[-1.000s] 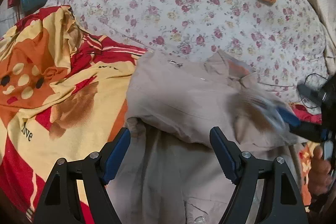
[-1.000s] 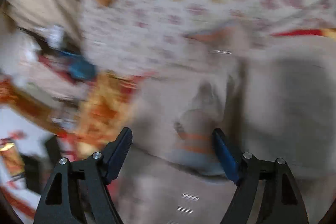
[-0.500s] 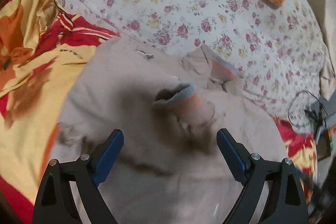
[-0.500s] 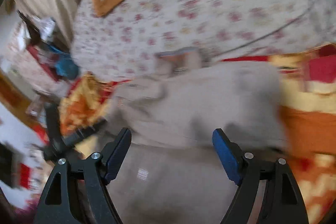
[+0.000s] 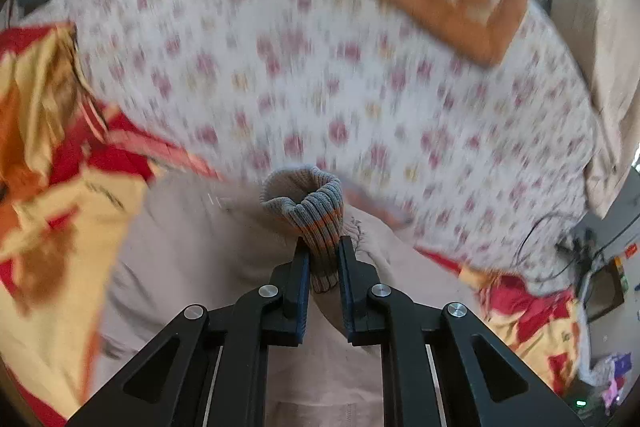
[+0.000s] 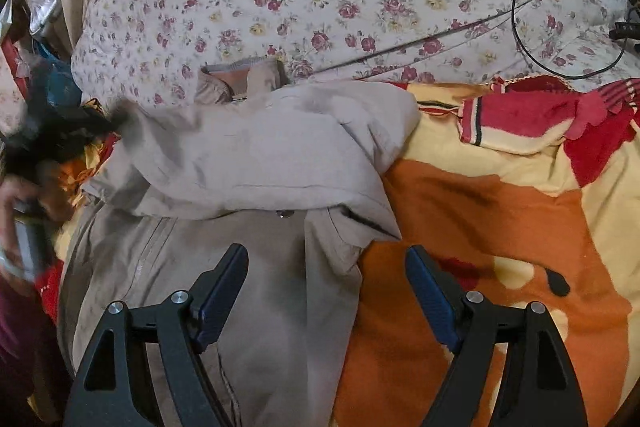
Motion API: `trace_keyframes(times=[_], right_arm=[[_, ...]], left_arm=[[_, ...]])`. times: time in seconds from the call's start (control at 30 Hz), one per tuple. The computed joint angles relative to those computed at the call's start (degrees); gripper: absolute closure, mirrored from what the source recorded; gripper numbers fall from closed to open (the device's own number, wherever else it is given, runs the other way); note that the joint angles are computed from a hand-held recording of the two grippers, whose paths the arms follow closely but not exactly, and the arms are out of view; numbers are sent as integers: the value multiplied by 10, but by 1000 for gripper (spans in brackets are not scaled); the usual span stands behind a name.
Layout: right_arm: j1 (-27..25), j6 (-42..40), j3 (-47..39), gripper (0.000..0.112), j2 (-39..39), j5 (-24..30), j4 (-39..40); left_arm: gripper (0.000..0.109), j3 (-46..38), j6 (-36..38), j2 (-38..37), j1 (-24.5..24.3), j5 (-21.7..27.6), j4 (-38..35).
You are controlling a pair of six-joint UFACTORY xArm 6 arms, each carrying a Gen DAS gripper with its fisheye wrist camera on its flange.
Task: Fold large clothes
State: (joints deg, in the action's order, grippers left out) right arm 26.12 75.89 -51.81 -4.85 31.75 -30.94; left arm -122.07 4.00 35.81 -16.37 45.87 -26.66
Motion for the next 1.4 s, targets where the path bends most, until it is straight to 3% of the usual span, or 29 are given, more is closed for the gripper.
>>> trace_keyframes(times=[0.13, 0.27, 0.3, 0.37, 0.4, 0.47, 0.5, 0.6, 0.63, 0.67, 0.8, 0.87, 0.97, 1.0, 1.07, 1.17, 1.23, 1.4], right_arm=[[-8, 30, -14, 31, 21, -2, -13], [-8, 18, -33, 33, 45, 4, 8], [-6, 9, -37, 38, 49, 8, 13], [0, -34, -44, 72, 56, 19, 39], [3, -67, -46, 74, 55, 31, 70], [6, -86, -31, 69, 34, 23, 100], [6, -82, -19, 69, 18, 9, 103], [-1, -30, 4, 65, -23, -38, 68], [-3, -6, -3, 61, -23, -42, 44], [-7, 5, -24, 61, -8, -39, 27], [-12, -36, -115, 61, 81, -21, 47], [-10, -68, -163, 64, 132, 7, 65], [-2, -84, -211, 66, 179, 101, 49], [-3, -86, -202, 64, 178, 95, 49], [-7, -78, -180, 48, 169, 84, 47], [-11, -85, -158, 49, 145, 80, 78], [-5, -57, -155, 51, 128, 95, 46], [-4, -6, -165, 51, 131, 47, -17]], left_arm=[[96, 44, -18, -22, 19, -19, 57], [96, 48, -90, 19, 31, 12, 136], [96, 39, -94, 35, 33, 24, 141], [92, 22, -106, 63, 36, 46, 143], [87, -10, -115, 85, 36, 59, 144], [74, -19, -119, 91, 39, 50, 138], [61, -10, -122, 83, 41, 39, 146], [37, 57, -171, 39, 35, -51, 200], [35, 74, -179, 28, 33, -73, 205], [34, 95, -181, 16, 30, -102, 203], [34, 123, -170, 4, 17, -125, 214], [33, 110, -171, 16, 7, -109, 246], [34, 71, -188, 47, -2, -57, 317], [34, 48, -189, 67, -5, -35, 334], [31, -15, -182, 113, -10, 5, 352], [31, -58, -180, 134, -9, 19, 353], [31, -65, -180, 139, -10, 19, 353], [31, -55, -180, 133, -10, 11, 360]])
